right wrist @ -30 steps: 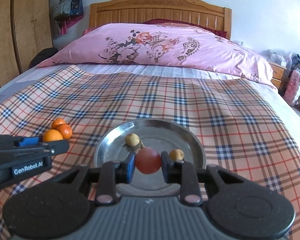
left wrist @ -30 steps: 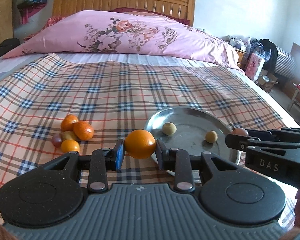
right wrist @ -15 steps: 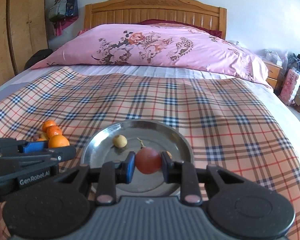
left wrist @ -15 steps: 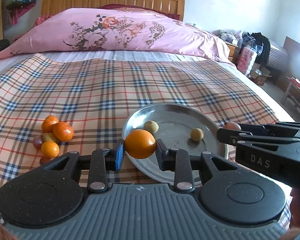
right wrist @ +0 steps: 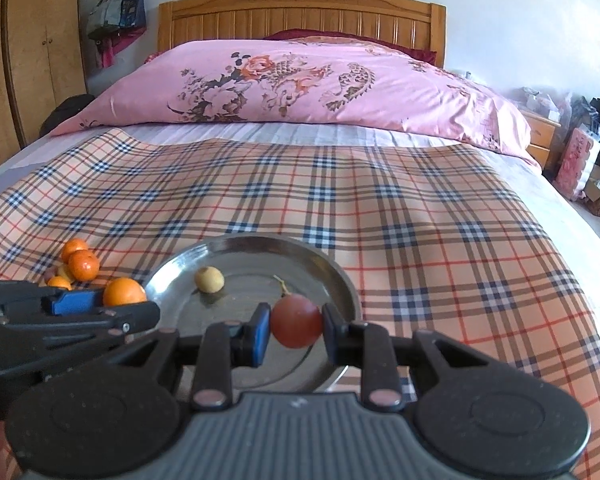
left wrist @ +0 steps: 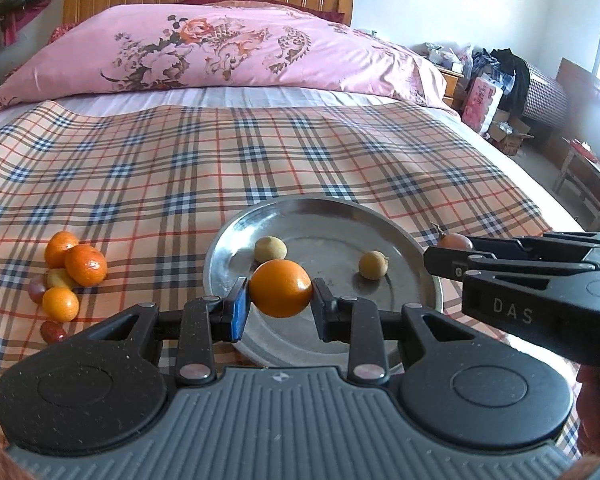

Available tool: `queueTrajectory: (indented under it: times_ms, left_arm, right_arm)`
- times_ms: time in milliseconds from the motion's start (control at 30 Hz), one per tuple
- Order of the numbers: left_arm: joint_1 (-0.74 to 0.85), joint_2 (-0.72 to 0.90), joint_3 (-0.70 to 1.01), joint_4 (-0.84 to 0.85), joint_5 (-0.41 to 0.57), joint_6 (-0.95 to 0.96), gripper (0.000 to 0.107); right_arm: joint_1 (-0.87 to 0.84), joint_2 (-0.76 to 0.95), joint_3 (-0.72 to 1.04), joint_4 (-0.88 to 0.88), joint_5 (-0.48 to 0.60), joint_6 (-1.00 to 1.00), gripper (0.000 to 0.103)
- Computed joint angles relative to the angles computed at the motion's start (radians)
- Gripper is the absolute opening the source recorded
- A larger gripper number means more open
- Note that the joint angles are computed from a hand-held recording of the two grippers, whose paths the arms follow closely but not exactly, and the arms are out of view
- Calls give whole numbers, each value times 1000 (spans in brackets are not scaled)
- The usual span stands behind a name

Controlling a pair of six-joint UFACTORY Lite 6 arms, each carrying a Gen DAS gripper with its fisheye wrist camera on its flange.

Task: Organize fruits
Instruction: 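Carry the mandarin and the red plum over the steel bowl with both tools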

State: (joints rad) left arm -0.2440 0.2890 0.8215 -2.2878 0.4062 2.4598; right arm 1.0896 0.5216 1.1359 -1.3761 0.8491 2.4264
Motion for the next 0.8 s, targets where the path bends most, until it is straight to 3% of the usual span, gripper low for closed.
queueTrajectory:
  times_ms: [800]
  left_arm:
    - [-101,136,133,-86,-67,35,35]
  right_arm:
    - [-177,53,13,-171,-175,44,25]
